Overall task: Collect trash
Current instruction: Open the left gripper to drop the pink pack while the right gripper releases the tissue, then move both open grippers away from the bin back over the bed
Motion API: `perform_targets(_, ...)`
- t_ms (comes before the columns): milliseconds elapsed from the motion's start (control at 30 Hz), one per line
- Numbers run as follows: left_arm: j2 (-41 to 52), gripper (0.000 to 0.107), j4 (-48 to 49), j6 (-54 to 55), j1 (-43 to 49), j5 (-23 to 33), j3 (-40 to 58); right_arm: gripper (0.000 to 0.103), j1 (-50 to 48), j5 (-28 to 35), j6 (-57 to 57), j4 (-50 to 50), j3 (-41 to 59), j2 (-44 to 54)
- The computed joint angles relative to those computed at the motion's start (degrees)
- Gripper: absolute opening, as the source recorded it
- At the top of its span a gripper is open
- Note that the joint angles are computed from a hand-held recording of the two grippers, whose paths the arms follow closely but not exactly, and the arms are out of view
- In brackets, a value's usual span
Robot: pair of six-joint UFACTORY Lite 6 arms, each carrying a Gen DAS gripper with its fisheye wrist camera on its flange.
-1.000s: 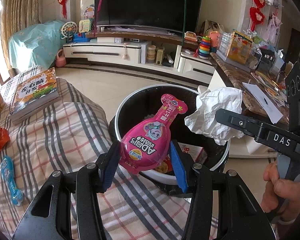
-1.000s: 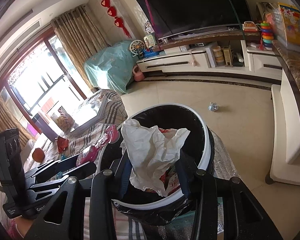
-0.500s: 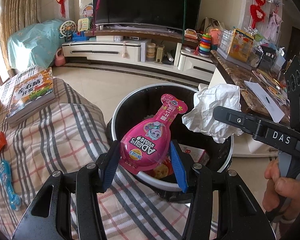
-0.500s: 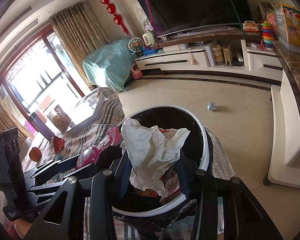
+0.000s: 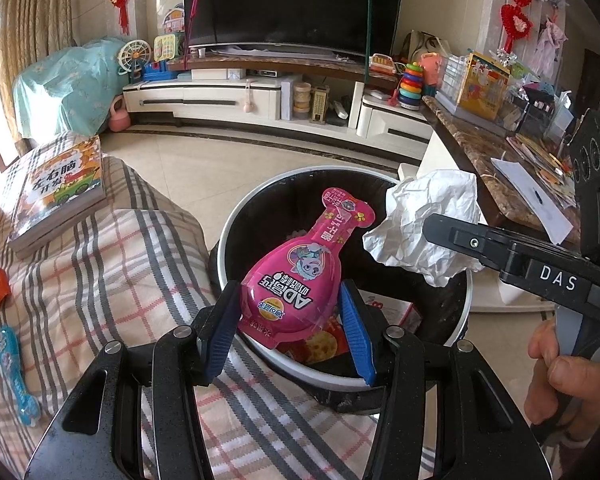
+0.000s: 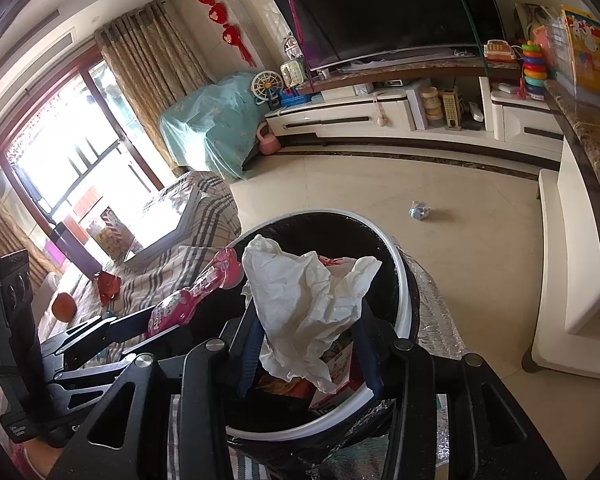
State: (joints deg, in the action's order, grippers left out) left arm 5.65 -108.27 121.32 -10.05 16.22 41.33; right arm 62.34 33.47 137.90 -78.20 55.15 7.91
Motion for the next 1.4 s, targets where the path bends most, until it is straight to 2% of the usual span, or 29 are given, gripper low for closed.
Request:
perform_targets(233,1.6,0.05,3.4,-4.4,-0.3,-0.3,1.5,0.047,-1.5,-2.2,-0.6,0.3,0.1,0.5)
perform_targets(367,1.8,0.052,5.7,-6.9,-0.3,-0.2,2.0,0.055,-2.8,-3.8,-0.3,0.4,-0.3,0.1)
perform_targets(467,0.4,0.065,3.1,-4.2,-0.3,-0.5,0.6,0.067,-2.9,-3.7,1.2,-0.3,-1.4,-1.1)
perform_targets(500,0.0,0.066,2.6,-3.7,0.0,-0.3,0.2,0.074,-2.8,-3.5,1.4,-0.5,-1.6,-1.4)
perform_targets(567,-0.9,0.067,3.2,-4.2,1.0,0.5,-0.9,0.079,-2.3,-2.9,2.4,-1.1,-1.8,-1.7)
perform_targets(733,-5.1,0.069,3.2,-2.4,5.4,2.9,-5.6,0.083,-0.2,-0.5,2.8,-0.1,-1.2,-2.1)
perform_targets(900,-9.8,0.071,2.9,0.9,11.6,5.0,-11.1,0.086,4.3,3.7,3.4,0.6,1.6,-0.4)
perform_targets(1000,-11.7,0.073,7.0,-0.5,18.1,7.9,-13.3,0.087,7.3,5.8,4.2,0.5,4.4,2.2)
perform_targets(1167,-11.8,0.073,15.5,-3.9,29.6,14.0,-14.2,0.087,10.4,6.5,5.1,-0.2,9.3,6.9)
perform_targets(1400,-9.0,0.073,20.3,0.6,46.4,19.5,-14.4,0.088,12.6,4.9,4.1,-0.3,18.7,15.2)
